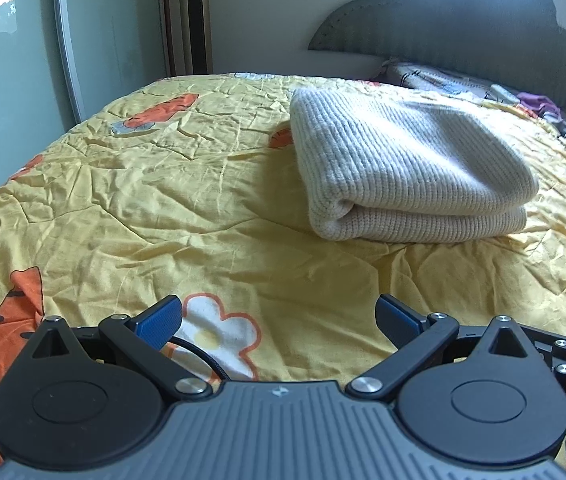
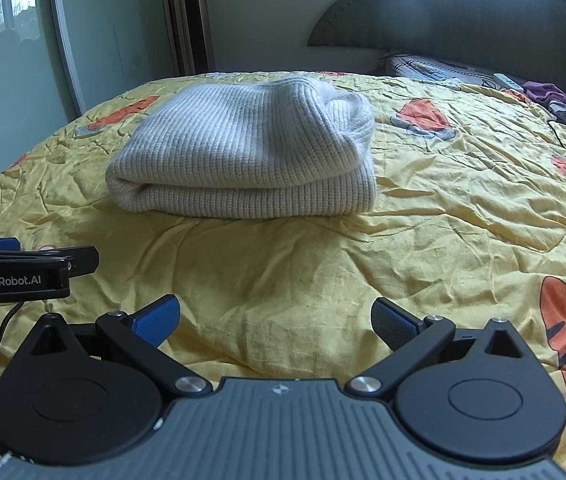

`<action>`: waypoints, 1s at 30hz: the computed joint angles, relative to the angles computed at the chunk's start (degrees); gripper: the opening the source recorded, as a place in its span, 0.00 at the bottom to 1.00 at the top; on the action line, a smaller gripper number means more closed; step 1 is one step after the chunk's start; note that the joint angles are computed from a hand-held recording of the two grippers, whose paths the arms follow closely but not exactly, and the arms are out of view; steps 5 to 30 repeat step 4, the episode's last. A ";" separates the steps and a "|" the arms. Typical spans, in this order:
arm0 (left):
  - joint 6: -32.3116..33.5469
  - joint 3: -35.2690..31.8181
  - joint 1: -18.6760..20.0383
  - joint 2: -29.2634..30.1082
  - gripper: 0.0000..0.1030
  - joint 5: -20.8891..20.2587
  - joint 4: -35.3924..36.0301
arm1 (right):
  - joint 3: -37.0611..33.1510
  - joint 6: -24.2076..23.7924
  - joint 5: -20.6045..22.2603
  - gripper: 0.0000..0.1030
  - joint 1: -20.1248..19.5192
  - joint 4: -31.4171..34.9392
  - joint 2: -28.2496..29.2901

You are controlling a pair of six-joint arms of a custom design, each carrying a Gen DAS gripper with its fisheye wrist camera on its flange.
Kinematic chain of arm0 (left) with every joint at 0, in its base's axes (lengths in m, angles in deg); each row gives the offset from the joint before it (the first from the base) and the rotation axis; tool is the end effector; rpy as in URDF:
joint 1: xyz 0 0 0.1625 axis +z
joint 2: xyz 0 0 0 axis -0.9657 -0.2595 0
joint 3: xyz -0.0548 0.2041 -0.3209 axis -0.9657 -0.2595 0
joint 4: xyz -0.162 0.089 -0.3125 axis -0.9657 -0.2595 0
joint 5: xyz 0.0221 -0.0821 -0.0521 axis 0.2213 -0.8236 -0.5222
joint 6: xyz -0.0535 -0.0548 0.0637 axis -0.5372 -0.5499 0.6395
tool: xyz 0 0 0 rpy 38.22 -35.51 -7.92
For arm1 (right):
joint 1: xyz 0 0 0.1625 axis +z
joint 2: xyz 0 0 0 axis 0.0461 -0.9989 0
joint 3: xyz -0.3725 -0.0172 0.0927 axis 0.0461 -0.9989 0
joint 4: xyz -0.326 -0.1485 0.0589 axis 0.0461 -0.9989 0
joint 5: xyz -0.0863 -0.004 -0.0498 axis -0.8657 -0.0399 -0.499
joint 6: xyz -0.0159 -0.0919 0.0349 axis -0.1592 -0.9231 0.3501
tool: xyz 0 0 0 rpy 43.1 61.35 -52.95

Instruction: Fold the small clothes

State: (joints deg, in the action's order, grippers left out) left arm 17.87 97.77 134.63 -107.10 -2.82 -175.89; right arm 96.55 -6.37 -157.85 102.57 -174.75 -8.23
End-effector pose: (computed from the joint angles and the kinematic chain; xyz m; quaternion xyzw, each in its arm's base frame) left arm -0.1081 -0.5717 0.1684 0.2848 0.8557 -0.3248 0.2849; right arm 0.2034 -0.5035 0.0206 0.0640 -0.8333 0.4304 0.3410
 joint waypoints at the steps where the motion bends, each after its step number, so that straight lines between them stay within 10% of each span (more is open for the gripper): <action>1: 0.24 0.13 0.06 -0.04 1.00 -0.31 -0.74 | 0.12 -0.09 0.09 1.00 -0.06 -0.18 -0.09; 30: 1.40 -0.27 0.22 -0.27 1.00 -0.66 -1.46 | 0.83 -0.92 0.42 1.00 -0.55 -1.08 -0.79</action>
